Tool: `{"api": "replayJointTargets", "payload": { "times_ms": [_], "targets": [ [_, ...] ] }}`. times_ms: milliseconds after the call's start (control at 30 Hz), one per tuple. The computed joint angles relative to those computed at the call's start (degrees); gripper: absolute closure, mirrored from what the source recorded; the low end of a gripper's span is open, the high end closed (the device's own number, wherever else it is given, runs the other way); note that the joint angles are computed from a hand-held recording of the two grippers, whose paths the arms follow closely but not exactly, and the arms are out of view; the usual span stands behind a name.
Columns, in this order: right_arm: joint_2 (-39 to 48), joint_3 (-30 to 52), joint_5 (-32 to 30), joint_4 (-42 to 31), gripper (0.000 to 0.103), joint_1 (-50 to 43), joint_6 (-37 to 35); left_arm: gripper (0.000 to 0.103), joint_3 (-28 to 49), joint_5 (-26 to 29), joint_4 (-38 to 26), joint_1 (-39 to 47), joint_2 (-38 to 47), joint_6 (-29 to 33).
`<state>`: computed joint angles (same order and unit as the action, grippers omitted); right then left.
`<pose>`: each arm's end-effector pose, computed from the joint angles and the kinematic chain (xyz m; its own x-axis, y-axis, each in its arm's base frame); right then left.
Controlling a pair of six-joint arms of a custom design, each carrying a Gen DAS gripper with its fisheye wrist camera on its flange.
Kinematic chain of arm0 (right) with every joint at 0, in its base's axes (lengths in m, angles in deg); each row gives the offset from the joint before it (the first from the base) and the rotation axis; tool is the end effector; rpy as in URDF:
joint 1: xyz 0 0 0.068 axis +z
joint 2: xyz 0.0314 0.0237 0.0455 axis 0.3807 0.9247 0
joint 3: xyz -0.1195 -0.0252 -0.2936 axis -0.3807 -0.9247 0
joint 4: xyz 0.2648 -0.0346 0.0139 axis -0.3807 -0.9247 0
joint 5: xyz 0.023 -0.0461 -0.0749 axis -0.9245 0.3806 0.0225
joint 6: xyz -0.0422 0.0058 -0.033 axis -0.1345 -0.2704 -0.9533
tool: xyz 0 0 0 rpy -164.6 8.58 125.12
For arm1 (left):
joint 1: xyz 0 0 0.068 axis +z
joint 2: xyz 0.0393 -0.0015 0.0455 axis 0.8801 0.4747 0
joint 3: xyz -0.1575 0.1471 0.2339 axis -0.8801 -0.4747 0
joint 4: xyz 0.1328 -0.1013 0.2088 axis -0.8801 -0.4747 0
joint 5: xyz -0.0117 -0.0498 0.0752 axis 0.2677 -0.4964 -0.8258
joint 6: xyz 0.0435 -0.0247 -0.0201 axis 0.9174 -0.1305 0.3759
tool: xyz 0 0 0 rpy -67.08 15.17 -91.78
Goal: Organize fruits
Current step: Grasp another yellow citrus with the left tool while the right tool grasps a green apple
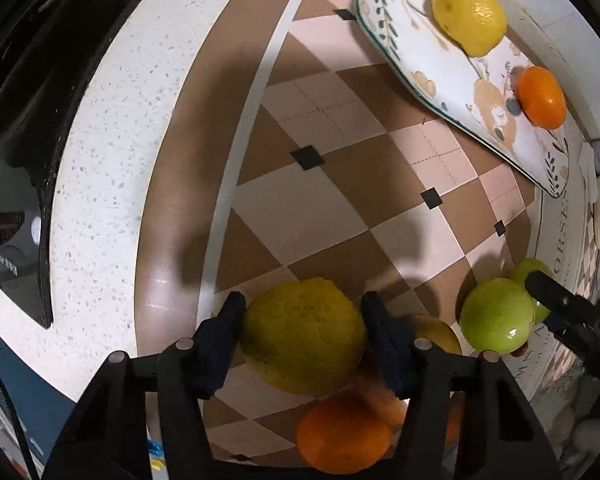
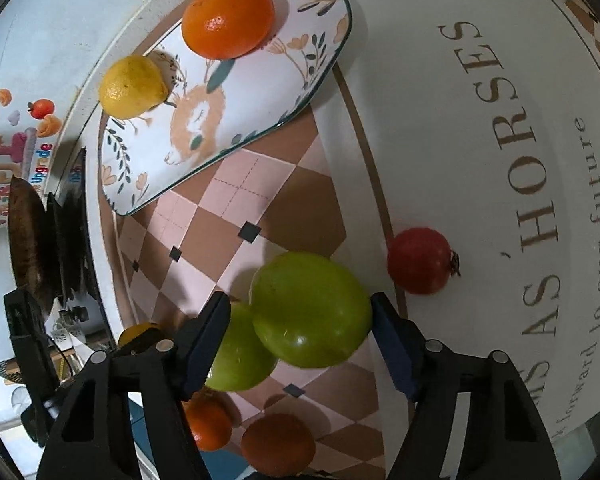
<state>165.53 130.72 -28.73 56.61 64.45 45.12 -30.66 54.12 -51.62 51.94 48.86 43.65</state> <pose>0.2198 0.2077 0.1851 -0.8276 0.5501 0.1115 0.5472 0.7464 0.3787 0.2771 -0.0512 0.2009 -0.9855 0.1166 0.1236 0.1051 0.9898 -0.0961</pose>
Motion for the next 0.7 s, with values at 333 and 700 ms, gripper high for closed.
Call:
{"api": "replayJointTargets", "payload": {
  "times_ms": [333, 700],
  "targets": [
    [2.4, 2.6, 0.1, -3.3, 0.04, -0.1, -3.3, 0.046, 2.3, -0.9, -1.5, -0.9, 0.3, -0.3],
    [-1.5, 12.6, 4.3, -12.1, 0.04, -3.8, -10.2, 0.047, 25.7, 4.2, -12.9, -5.8, 2.5, -2.2]
  ]
}}
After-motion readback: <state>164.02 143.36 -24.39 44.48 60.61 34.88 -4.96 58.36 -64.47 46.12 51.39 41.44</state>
